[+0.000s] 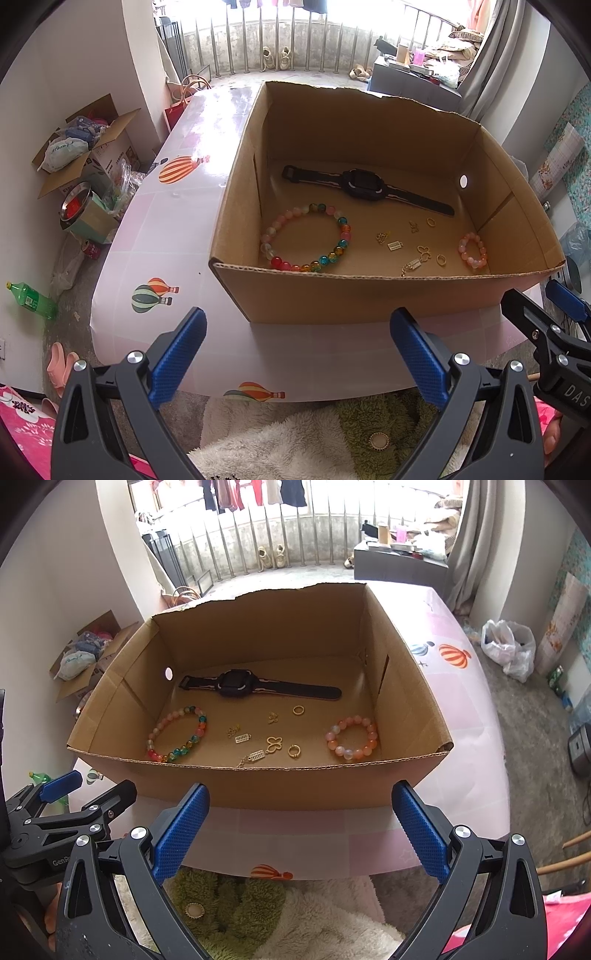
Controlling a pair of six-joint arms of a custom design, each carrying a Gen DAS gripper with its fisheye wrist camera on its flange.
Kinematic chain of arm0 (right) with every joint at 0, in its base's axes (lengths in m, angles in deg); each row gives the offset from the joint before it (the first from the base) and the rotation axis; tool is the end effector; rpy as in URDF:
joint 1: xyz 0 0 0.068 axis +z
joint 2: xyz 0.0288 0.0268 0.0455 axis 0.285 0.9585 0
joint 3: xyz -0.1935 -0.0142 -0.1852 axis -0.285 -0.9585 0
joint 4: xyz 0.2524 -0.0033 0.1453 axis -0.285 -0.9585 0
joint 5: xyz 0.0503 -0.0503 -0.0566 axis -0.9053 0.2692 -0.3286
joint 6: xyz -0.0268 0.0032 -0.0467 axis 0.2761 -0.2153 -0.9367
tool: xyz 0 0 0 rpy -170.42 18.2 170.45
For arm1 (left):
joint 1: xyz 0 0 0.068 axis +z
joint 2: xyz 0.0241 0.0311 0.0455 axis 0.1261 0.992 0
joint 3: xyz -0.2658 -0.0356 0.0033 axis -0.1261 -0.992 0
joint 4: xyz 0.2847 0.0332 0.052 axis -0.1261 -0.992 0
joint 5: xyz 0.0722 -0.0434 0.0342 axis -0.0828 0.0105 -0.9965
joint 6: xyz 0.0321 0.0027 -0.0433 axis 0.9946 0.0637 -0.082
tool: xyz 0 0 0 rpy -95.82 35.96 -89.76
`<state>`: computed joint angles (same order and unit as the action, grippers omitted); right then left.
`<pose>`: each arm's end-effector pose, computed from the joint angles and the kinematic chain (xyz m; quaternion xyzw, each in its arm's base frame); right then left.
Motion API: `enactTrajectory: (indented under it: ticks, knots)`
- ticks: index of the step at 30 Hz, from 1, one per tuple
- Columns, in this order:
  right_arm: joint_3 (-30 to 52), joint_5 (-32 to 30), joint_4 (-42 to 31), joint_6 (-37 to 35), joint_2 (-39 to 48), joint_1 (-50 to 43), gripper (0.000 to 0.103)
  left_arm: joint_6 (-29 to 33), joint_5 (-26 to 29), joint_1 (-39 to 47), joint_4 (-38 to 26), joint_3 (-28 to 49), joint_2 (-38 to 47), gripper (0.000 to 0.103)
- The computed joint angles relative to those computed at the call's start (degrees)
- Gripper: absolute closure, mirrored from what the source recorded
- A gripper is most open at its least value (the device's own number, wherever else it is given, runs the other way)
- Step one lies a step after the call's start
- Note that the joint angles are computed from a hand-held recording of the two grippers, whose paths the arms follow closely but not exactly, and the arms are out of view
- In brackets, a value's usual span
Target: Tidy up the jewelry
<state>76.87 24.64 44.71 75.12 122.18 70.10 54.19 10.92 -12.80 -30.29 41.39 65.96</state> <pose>0.1739 0.2037 0.1964 0.1668 0.9350 0.0039 0.3130 0.2325 -0.0849 0.1886 0.1630 0.9513 -0.0473 0.2574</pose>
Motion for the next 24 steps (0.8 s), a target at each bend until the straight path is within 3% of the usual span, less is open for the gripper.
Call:
enactTrajectory:
  ticks: [24]
  knots:
    - [-0.31, -0.8, 0.72, -0.65, -0.18, -0.37, 0.008, 0.15, 0.11, 0.15, -0.11, 0.29, 0.34, 0.006]
